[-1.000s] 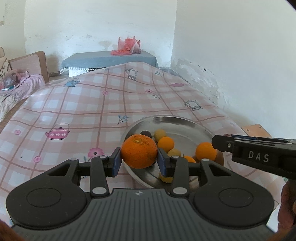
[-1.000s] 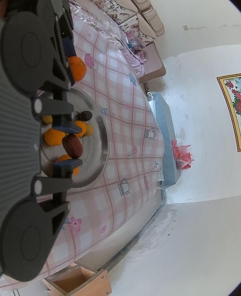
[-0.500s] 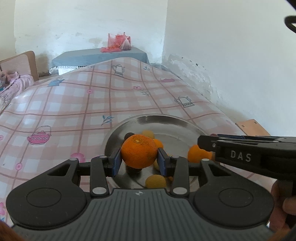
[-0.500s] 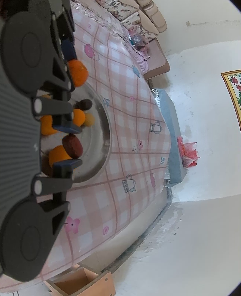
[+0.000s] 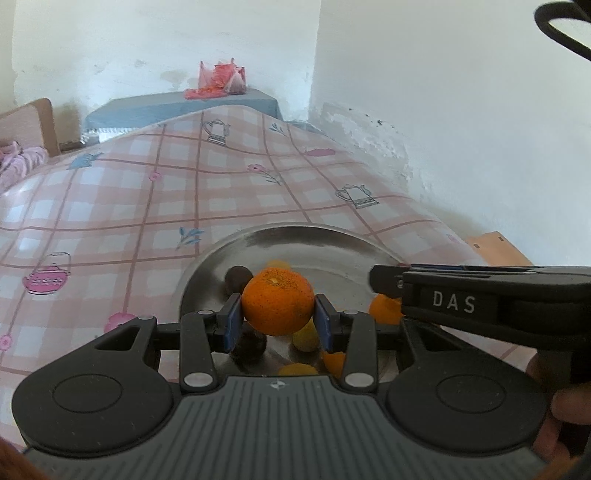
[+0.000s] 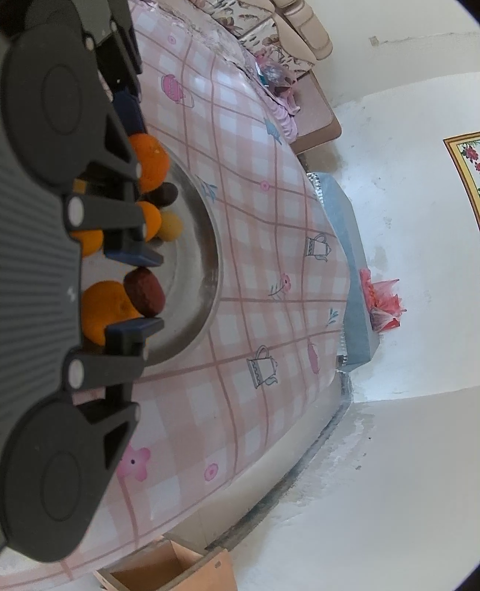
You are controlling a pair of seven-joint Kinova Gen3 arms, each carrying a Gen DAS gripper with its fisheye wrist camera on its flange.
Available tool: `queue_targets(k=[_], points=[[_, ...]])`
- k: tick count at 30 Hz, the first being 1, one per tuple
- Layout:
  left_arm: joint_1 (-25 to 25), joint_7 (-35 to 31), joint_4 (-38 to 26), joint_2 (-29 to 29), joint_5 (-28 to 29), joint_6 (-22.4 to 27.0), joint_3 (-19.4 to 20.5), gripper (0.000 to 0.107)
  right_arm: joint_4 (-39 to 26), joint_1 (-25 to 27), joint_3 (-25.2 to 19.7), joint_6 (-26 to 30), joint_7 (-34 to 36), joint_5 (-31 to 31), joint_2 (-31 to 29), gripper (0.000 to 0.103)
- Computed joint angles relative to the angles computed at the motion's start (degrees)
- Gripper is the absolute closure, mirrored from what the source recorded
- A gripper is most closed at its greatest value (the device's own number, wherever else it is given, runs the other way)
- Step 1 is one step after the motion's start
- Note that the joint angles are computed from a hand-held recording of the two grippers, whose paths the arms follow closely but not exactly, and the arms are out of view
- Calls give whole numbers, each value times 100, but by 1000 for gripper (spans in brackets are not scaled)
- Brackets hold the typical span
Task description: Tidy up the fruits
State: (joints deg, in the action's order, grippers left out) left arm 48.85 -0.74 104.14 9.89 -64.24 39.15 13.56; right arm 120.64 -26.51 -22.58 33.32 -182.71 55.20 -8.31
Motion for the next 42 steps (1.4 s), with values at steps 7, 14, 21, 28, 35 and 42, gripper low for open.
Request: queue_targets(k=[7,14,21,28,35,42], points=[[62,293,100,-70,-303,147,67,34,73,30,-44,-17,-137,104,-96,72],[120,439,133,-194,-356,537,226,5,112,70,-305,301,-137,56,-395,68],[251,474,117,-350,-149,1111,493,4,74,79,-611,751,88,-265,-620,66],[423,685,185,-408,-50,1560,735,4,160,183,-959,1031,413,-697,-977,48],[785,844,67,-216,-95,2149,822,4,227,459,-1367,1243,583,-1178,-1223,38],[1007,1204,76,-174,-204,2522,815,4,328,697,-1566,1215,982,-1656,-1504,32]])
